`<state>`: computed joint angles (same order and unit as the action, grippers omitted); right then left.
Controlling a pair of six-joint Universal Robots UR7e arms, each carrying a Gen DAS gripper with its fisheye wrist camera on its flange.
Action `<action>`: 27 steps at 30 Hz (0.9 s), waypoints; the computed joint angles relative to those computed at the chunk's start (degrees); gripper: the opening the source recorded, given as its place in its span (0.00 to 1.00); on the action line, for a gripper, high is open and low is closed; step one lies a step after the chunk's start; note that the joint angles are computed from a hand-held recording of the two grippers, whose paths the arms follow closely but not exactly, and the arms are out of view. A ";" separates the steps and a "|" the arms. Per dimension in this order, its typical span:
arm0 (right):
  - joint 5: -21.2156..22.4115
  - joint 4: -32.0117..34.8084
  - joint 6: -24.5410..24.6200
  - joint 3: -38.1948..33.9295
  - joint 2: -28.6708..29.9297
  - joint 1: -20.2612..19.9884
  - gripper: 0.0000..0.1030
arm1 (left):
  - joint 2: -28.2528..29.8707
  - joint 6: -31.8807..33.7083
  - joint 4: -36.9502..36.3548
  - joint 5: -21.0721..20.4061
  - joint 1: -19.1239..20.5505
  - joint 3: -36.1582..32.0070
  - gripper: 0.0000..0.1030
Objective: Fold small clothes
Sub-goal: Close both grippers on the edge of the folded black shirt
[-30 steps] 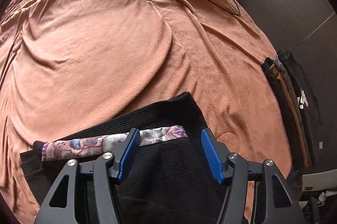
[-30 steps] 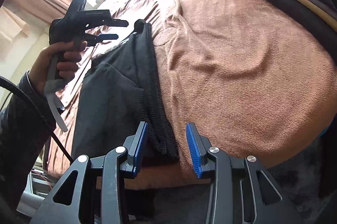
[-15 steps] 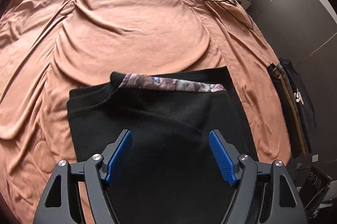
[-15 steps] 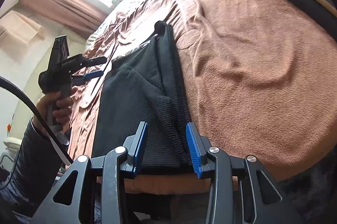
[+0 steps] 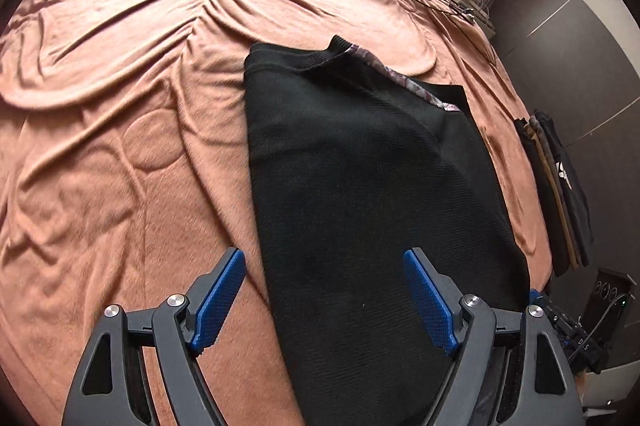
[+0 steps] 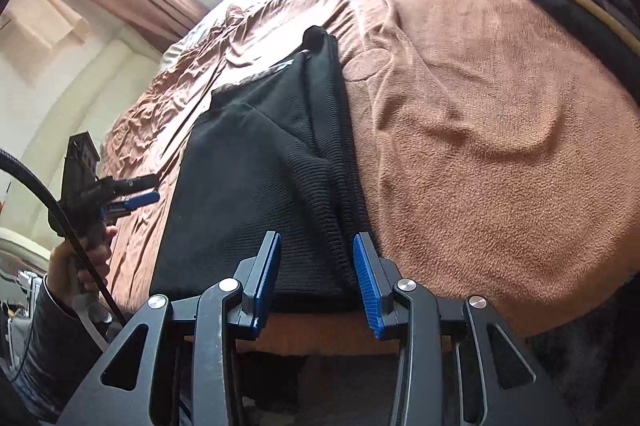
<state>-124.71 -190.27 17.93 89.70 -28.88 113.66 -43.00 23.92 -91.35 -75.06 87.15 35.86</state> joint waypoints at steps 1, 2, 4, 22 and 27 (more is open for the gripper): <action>-0.66 0.42 -0.42 0.06 0.09 0.35 0.32 | -0.68 -0.44 -0.06 -0.61 0.43 0.85 0.80; -1.92 1.62 -0.76 -0.50 0.34 0.68 0.30 | -1.35 -0.78 -0.22 -1.15 0.83 1.69 0.80; -4.19 4.25 0.08 -1.04 0.42 1.18 0.29 | -3.10 -0.90 -1.14 -1.50 1.42 4.33 0.80; -10.89 8.35 2.17 -0.94 0.65 3.41 0.00 | -12.49 -1.68 -2.60 -7.87 4.12 17.83 0.79; -7.37 3.71 3.04 1.53 -0.41 2.55 0.01 | -12.47 -3.33 -0.46 -10.59 5.25 17.03 0.75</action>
<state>-132.08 -186.56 20.98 91.23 -29.29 116.21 -55.47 20.58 -91.81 -85.66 92.40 52.89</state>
